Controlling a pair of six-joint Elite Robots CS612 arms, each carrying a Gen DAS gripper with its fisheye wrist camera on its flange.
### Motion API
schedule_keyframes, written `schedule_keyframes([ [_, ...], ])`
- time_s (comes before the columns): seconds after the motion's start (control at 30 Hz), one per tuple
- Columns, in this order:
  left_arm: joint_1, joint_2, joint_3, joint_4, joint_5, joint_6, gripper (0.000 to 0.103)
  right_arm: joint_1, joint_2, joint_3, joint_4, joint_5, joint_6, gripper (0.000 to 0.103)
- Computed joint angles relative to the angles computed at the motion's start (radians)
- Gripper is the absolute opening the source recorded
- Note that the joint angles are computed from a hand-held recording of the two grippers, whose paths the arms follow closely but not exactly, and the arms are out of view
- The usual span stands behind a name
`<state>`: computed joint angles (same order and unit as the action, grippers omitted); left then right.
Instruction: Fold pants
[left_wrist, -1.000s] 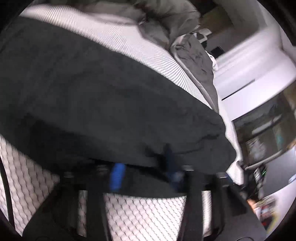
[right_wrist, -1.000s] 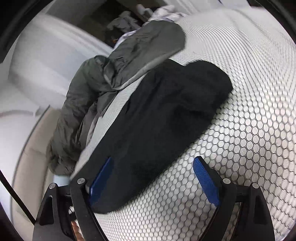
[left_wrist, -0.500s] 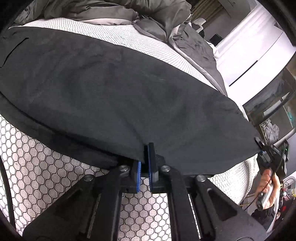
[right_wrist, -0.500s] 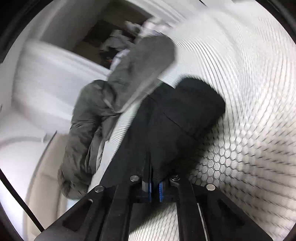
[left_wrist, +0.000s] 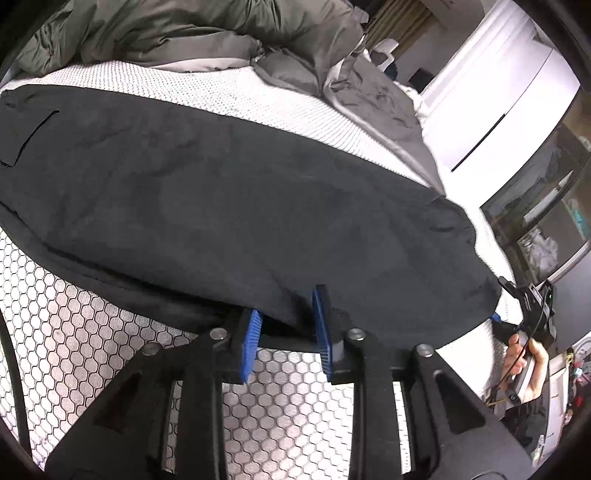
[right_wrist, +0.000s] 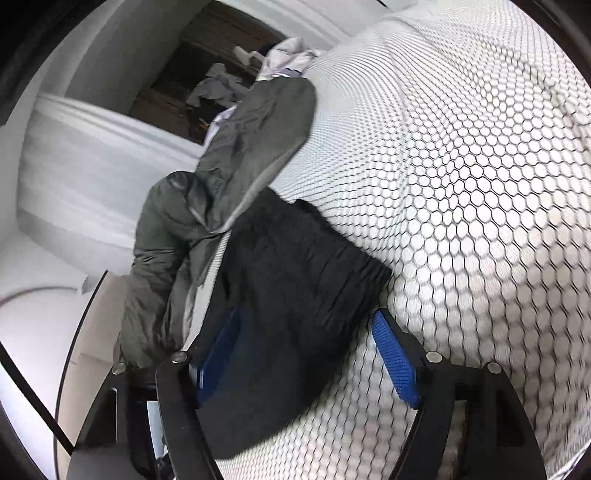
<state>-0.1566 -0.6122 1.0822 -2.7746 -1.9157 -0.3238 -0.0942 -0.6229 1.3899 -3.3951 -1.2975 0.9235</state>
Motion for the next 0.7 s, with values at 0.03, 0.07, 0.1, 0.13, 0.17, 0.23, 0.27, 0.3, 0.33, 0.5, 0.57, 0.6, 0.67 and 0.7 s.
schedule_keyframes([
  [0.03, -0.002, 0.003, -0.006, 0.014, 0.010, 0.001, 0.022, 0.001, 0.001, -0.007, 0.029, -0.013, 0.005, 0.039],
  [0.07, -0.003, 0.006, -0.010, 0.029, 0.016, 0.001, 0.022, 0.001, 0.001, -0.006, 0.037, -0.017, 0.020, 0.024],
  [0.1, -0.002, 0.006, -0.009, 0.038, 0.019, 0.000, 0.022, -0.002, -0.001, 0.006, 0.004, -0.008, 0.048, 0.020],
  [0.13, -0.001, 0.006, -0.008, 0.040, 0.018, -0.001, 0.022, -0.001, -0.010, 0.019, -0.029, -0.012, 0.038, 0.013],
  [0.17, -0.001, 0.006, -0.008, 0.037, 0.017, 0.001, 0.022, 0.005, -0.024, 0.030, -0.035, -0.030, -0.002, 0.013],
  [0.23, -0.001, 0.001, -0.002, 0.036, 0.025, 0.014, 0.022, 0.021, -0.053, 0.049, -0.024, -0.088, -0.092, 0.013],
  [0.27, 0.001, 0.002, -0.006, 0.047, 0.013, 0.011, 0.022, 0.027, -0.066, 0.058, 0.016, -0.124, -0.127, 0.013],
  [0.3, 0.007, 0.001, -0.006, 0.058, -0.012, 0.007, 0.022, 0.030, -0.069, 0.055, 0.068, -0.147, -0.143, 0.014],
  [0.33, 0.009, 0.002, -0.009, 0.060, -0.016, 0.005, 0.023, 0.029, -0.069, 0.046, 0.136, -0.149, -0.149, 0.020],
  [0.5, 0.012, -0.017, 0.015, 0.038, 0.044, -0.005, 0.049, 0.012, -0.096, 0.090, 0.145, -0.120, -0.135, 0.034],
  [0.57, 0.011, -0.034, 0.043, -0.001, 0.071, -0.004, 0.068, 0.033, -0.129, 0.120, 0.131, -0.254, -0.190, 0.055],
  [0.6, 0.008, -0.045, 0.061, -0.024, 0.099, 0.012, 0.071, 0.051, -0.139, 0.128, 0.123, -0.346, -0.223, 0.069],
  [0.67, -0.001, -0.063, 0.086, -0.052, 0.152, 0.037, 0.084, 0.067, -0.151, 0.140, 0.097, -0.431, -0.281, 0.081],
  [0.7, -0.006, -0.070, 0.096, -0.072, 0.172, 0.052, 0.085, 0.071, -0.155, 0.145, 0.084, -0.447, -0.312, 0.087],
])
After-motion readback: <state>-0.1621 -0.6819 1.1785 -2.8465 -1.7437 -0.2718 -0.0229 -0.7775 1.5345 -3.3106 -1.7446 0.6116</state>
